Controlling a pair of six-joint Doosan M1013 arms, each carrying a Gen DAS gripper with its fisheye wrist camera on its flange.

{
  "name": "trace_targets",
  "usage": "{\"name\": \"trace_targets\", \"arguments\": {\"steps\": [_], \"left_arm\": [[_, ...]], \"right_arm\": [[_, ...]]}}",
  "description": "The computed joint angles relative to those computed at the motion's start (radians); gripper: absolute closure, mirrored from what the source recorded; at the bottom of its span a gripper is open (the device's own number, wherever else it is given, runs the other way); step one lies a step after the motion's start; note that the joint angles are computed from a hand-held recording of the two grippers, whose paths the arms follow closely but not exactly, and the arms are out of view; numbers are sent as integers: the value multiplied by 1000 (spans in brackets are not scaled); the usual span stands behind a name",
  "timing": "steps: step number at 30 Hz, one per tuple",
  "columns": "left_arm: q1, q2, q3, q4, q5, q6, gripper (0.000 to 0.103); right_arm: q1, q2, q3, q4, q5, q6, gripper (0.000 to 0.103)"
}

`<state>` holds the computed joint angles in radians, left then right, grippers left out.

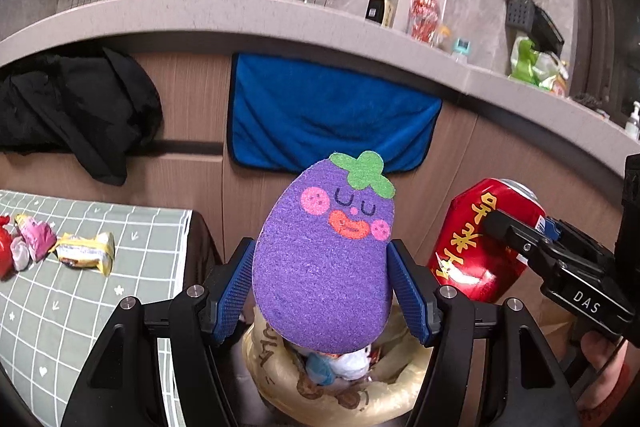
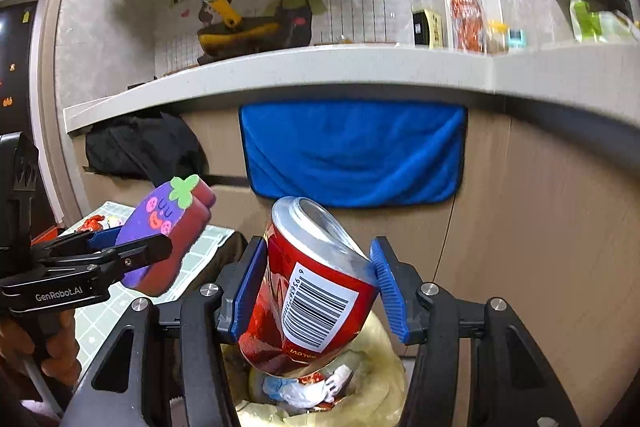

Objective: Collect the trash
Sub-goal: 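Carry the eggplant foam and red can over the bin with both tools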

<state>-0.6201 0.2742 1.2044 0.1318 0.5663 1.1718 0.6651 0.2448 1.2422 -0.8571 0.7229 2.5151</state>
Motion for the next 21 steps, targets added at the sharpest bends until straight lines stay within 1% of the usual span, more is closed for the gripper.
{"name": "trace_targets", "arguments": {"steps": [3,9,15,19,21], "left_arm": [[-1,13,-3,1,20,-9,37],[4,41,-16,-55,61,24,37],[10,66,-32,-84,102,30,37],[20,84,-48,-148,133,70,37],[31,93,-51,-220,141,114,36]], "right_arm": [[-12,-1,16,34,-12,-1,53],[-30,5,29,94,-20,-23,53],[-46,19,24,154,-21,-60,53],[-54,26,23,185,-20,-71,53],[-58,27,26,199,-22,-70,53]]}}
